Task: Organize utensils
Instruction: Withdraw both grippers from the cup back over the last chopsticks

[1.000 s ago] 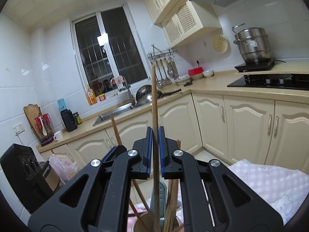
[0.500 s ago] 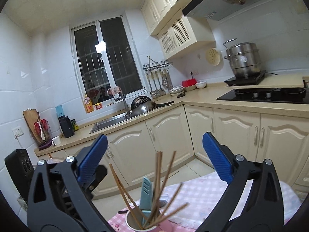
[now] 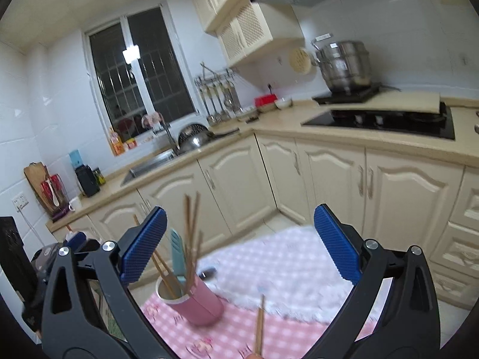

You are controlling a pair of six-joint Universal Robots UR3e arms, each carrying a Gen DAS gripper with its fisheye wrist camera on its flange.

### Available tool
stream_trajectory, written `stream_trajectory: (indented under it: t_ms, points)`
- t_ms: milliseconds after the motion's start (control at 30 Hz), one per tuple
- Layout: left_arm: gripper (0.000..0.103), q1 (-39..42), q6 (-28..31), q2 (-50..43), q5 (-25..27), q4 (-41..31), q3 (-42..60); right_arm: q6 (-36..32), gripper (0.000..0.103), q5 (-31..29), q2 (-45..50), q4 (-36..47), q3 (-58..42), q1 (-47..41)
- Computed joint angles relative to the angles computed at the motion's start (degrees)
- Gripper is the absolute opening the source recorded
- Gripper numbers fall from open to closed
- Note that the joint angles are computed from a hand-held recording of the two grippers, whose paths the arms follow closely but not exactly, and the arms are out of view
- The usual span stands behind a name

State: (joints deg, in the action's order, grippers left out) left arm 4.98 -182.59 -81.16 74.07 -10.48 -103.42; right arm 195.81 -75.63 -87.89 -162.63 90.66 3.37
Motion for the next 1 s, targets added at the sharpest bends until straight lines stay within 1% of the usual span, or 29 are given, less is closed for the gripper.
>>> stream_trajectory:
  t_ms: [233, 433, 467, 567, 667, 800, 1000]
  points:
    - [0.099, -4.11, -0.75, 1.36, 3.04, -2.39, -2.89, -3.31, 0.097, 2.37, -3.75, 6.11, 6.58, -3.04]
    - [0.099, -6.54, -1.43, 1.77, 4.95, -4.5, -5.34, -7.91, 0.097, 2.67, -2.5, 13.95, 7.61, -2.58]
    - [0.099, -6.8, -1.51, 1.75, 5.2, -4.64, -5.67, -9.14, 0.097, 2.16, -1.51, 16.03, 7.02, -1.97]
    - [0.099, -7.65, -1.96, 1.42, 5.99, -5.71, -5.93, -11.38, 0.097, 0.52, 0.79, 18.75, 6.71, -0.41]
    - [0.099, -8.26, -2.2, 1.09, 6.77, -6.55, -6.44, -13.77, 0.097, -3.2, 4.33, 20.84, 5.68, 2.25]
    - [0.099, -8.84, -2.46, 0.56, 7.66, -7.14, -7.33, -15.69, 0.097, -5.82, 8.08, 22.28, 5.46, 4.49]
    - [0.099, -9.55, -2.99, -0.51, 8.37, -8.58, -8.16, -17.27, 0.097, -8.75, 11.27, 23.39, 4.2, 6.85]
